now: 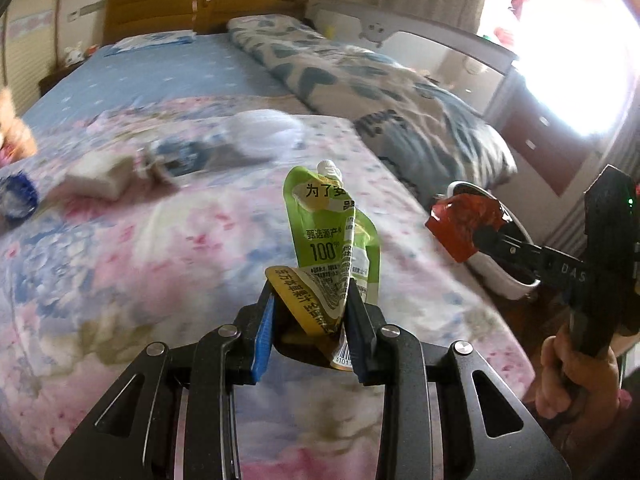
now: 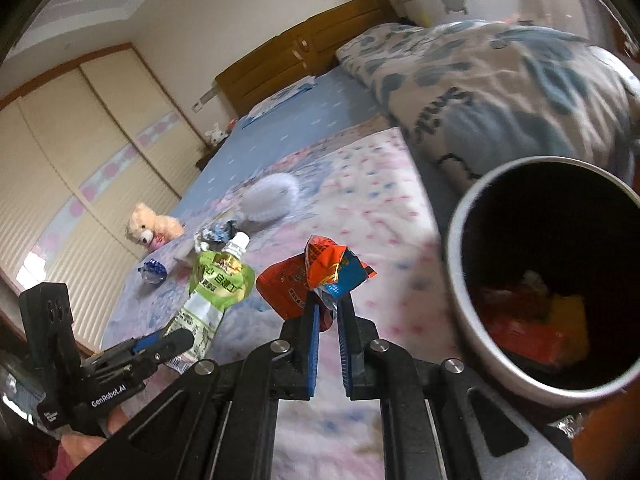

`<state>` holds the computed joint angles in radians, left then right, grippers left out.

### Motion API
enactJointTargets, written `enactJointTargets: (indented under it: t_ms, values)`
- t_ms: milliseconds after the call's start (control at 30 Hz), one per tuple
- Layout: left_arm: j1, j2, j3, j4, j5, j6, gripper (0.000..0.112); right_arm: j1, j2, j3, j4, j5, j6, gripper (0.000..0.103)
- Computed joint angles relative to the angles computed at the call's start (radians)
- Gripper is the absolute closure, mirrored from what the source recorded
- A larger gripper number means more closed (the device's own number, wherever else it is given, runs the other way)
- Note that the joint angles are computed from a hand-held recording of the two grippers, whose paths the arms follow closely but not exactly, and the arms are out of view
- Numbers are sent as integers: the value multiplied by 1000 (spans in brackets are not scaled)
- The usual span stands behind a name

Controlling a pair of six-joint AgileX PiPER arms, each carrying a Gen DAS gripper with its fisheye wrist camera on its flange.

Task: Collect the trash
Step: 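Carry both items over the bin and open both tools to drop them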

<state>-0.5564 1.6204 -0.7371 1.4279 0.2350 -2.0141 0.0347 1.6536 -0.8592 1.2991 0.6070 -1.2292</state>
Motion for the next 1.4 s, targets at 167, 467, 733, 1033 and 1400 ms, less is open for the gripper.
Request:
enactJointTargets:
  t_ms: [167,467,733,1033,1400]
  values:
    - [-59,53,-95,-137,11,158,83,-117,-48,34,-23,42,-18,95]
    - [-126,146,-262,-372,33,435,83,-254,-76,48,-48,83,-35,95]
    - [-157,216,-388,-575,50,666,83,-348,-66,36,-57,115,-51,95]
    - [-175,301,-532,-778,91,901,83,-412,-48,14,-63,136,-62,95]
    - [-182,365,-640,-909,132,1058,83,-461,-12,-14,-72,145,-69,95]
